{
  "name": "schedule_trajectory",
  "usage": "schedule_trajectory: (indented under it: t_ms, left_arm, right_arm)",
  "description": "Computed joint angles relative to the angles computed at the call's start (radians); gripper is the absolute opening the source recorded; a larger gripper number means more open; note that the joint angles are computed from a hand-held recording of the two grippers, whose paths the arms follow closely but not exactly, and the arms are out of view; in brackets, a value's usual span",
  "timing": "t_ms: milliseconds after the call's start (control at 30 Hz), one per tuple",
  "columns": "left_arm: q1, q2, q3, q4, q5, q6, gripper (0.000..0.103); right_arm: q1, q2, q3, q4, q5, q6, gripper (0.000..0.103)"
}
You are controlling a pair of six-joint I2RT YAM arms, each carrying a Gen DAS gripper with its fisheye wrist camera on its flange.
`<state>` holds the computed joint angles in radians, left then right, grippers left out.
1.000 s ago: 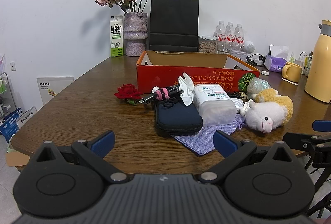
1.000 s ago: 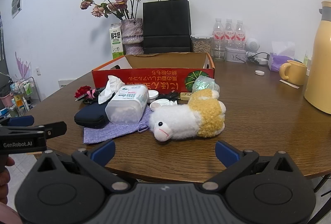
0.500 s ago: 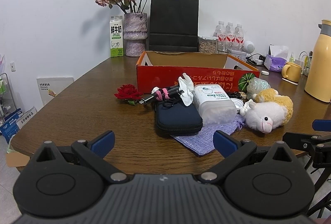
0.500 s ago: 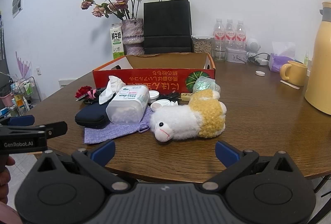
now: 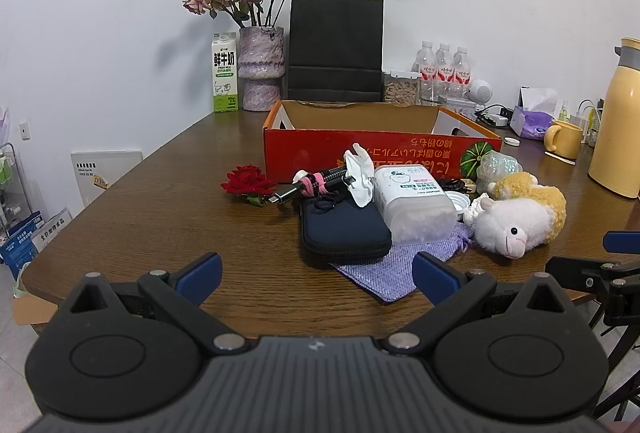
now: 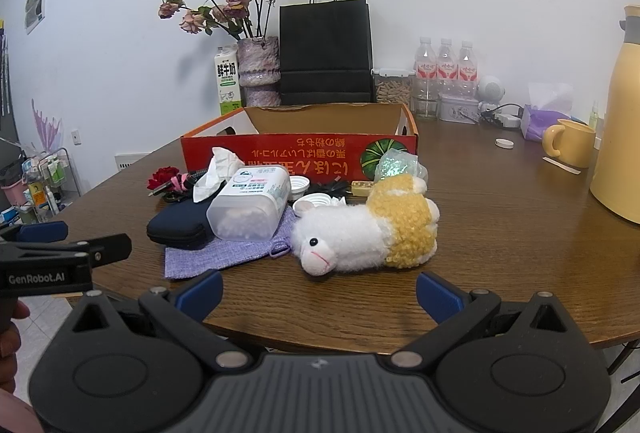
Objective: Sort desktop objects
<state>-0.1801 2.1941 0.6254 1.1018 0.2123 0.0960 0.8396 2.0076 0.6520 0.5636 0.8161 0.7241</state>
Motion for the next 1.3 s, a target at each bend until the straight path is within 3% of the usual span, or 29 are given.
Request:
schedule_trajectory:
  t_ms: [433,667,933,1300]
  left_arm:
    - [0.002,0.000,0.001,-0.003,0.004,0.004,0.103]
    - [-0.003,-0.004,0.041,-0.056,0.014,0.047,0.103]
    - [-0.026,-0.002,0.157,-0.148,0.001,0.054,0.103]
    - [-0.085,0.074,0.455,-0.369,-0.041,0.067,0.103]
  right_arm:
    - [-0.001,0.000,-0.002,0.003,-0.005,-0.006,0.103]
    - [-0.037,-0.011,-0.005,0.016,-0.031,-0.063,0.103]
    - [-0.141,-0.027,0.006,0.032,-0.090,-0.149,0.103]
    - [-0.334,0.019,0.135,0.016,-0.220,-0.289,0.103]
